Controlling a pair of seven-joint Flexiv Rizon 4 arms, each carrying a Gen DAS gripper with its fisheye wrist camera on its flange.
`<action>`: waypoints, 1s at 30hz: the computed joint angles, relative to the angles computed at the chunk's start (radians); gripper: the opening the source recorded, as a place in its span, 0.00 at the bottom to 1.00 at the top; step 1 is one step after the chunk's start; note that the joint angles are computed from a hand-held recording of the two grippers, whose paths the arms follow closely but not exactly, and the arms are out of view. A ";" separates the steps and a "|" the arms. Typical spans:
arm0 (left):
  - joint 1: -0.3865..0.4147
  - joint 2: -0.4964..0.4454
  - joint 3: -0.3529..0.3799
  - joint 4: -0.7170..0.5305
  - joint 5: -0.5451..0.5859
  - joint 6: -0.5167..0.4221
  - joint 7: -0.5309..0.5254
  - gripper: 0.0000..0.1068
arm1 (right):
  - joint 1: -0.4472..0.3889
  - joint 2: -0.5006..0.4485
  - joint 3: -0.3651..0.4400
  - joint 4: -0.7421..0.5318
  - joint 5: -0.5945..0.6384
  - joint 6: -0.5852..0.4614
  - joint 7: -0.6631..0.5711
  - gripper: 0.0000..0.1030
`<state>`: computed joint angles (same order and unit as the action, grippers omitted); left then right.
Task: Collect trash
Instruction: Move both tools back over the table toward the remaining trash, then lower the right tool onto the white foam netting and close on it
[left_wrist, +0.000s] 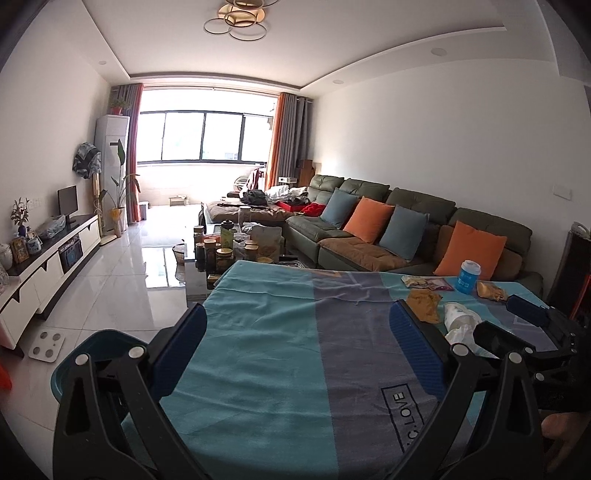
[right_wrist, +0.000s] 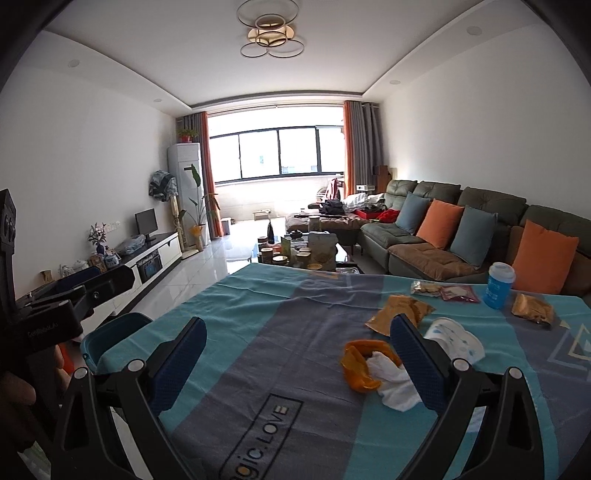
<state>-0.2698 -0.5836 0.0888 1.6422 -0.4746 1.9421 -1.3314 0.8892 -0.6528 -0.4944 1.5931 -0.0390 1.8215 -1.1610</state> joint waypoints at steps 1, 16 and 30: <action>0.001 -0.004 -0.004 -0.004 0.002 0.000 -0.001 0.91 | 0.018 0.005 -0.025 0.019 0.012 -0.003 0.004 0.93; 0.135 -0.040 -0.211 -0.081 0.206 -0.122 -0.016 0.91 | 0.174 0.024 -0.269 0.194 0.069 -0.049 0.113 0.93; 0.172 -0.202 -0.369 -0.327 0.259 -0.303 0.102 0.91 | 0.076 0.001 -0.272 0.191 -0.012 -0.112 0.256 0.93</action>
<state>-0.0981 -0.7856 -0.2803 1.3152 -0.2153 1.6389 -1.2291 0.9647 -0.6516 -0.7669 1.7843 -0.0508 1.7093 -0.9046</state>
